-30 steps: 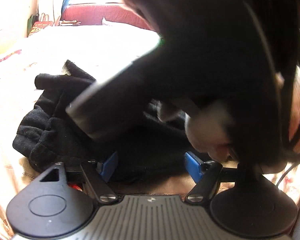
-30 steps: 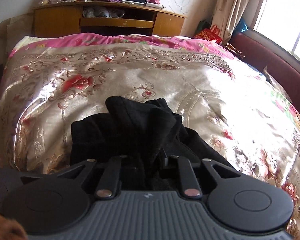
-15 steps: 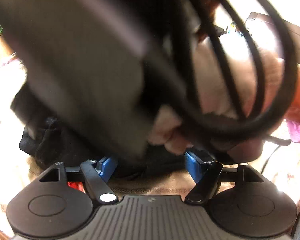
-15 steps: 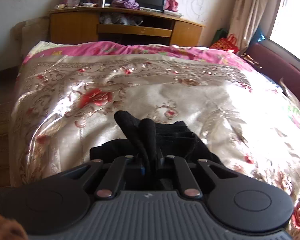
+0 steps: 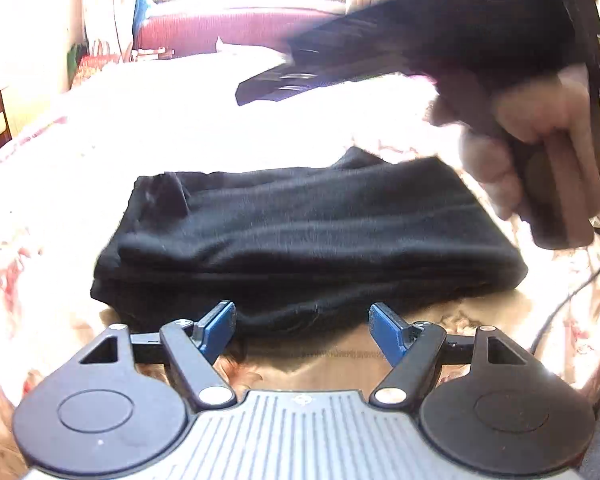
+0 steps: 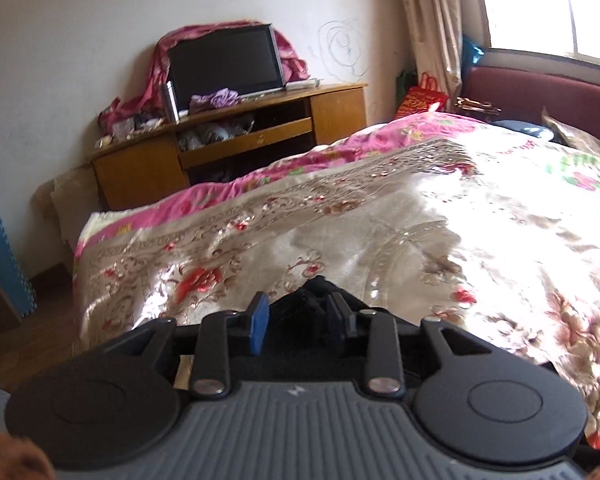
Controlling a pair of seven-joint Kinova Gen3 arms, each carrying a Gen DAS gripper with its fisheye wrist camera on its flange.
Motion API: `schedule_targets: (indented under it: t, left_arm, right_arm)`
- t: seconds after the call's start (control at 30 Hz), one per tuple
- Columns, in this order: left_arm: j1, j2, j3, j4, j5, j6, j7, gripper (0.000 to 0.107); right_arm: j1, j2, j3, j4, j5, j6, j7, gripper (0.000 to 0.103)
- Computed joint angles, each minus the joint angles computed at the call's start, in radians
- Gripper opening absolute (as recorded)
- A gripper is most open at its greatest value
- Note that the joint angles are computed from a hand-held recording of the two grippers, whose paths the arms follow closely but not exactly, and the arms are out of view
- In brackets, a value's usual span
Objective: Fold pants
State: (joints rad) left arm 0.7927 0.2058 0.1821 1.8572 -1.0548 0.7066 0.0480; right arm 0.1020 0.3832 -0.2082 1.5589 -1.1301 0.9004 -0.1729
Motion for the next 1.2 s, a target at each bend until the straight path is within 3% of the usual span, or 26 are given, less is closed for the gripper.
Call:
schedule_targets:
  t: [0.13,0.3,0.37,0.47,0.57,0.63,0.73,0.8,0.87,0.97,1.03,1.1,1.2]
  left_arm:
    - [0.028,0.011,-0.01,-0.013,-0.151,0.069,0.073,0.093]
    - [0.005,0.083,-0.097,-0.066,-0.284,-0.016,0.089,0.094]
    - [-0.055,0.138,-0.082,-0.117,-0.26,-0.037,0.022,0.094]
    - [-0.193,0.217,0.017,-0.193,-0.143,0.01,-0.086,0.094]
    - [-0.258,0.19,0.032,-0.142,-0.038,-0.035,-0.104,0.093]
    - [-0.221,0.165,0.0,-0.114,-0.037,-0.013,-0.082,0.092]
    - [-0.083,0.179,-0.122,-0.153,-0.022,0.104,-0.143,0.093]
    - [-0.044,0.186,-0.157,-0.177,0.011,0.169,-0.173,0.094]
    - [-0.046,0.175,-0.146,-0.171,0.002,0.169,-0.145,0.094]
    - [0.04,0.153,-0.211,-0.135,-0.099,0.115,-0.047,0.094]
    - [0.03,0.147,-0.195,-0.139,-0.114,0.068,-0.031,0.094]
    - [-0.031,0.164,-0.128,-0.169,-0.076,0.028,-0.077,0.094]
    - [-0.051,0.236,-0.073,-0.248,-0.035,0.079,-0.196,0.094]
  right_arm:
    - [0.058,-0.036,0.055,0.076,-0.04,-0.075,-0.04,0.042]
    - [0.1,-0.03,0.107,0.129,0.035,-0.157,-0.171,0.043]
    - [0.099,-0.028,0.117,0.146,0.07,-0.215,-0.224,0.043]
    - [0.115,-0.001,0.113,0.143,0.118,-0.26,-0.308,0.041]
    - [0.142,0.02,0.109,0.137,0.144,-0.268,-0.369,0.041]
    - [0.198,0.031,0.078,0.138,0.126,-0.24,-0.353,0.042]
    - [0.237,0.032,0.059,0.146,0.117,-0.227,-0.338,0.043]
    - [0.26,0.038,0.053,0.153,0.094,-0.207,-0.335,0.044]
    - [0.286,0.064,0.04,0.143,0.083,-0.16,-0.346,0.049]
    - [0.26,0.071,0.064,0.149,0.069,-0.164,-0.362,0.051]
    - [0.281,0.059,0.041,0.172,0.027,-0.181,-0.345,0.051]
    - [0.254,0.046,0.056,0.177,0.042,-0.202,-0.343,0.051]
    - [0.245,0.049,0.058,0.183,0.05,-0.217,-0.344,0.052]
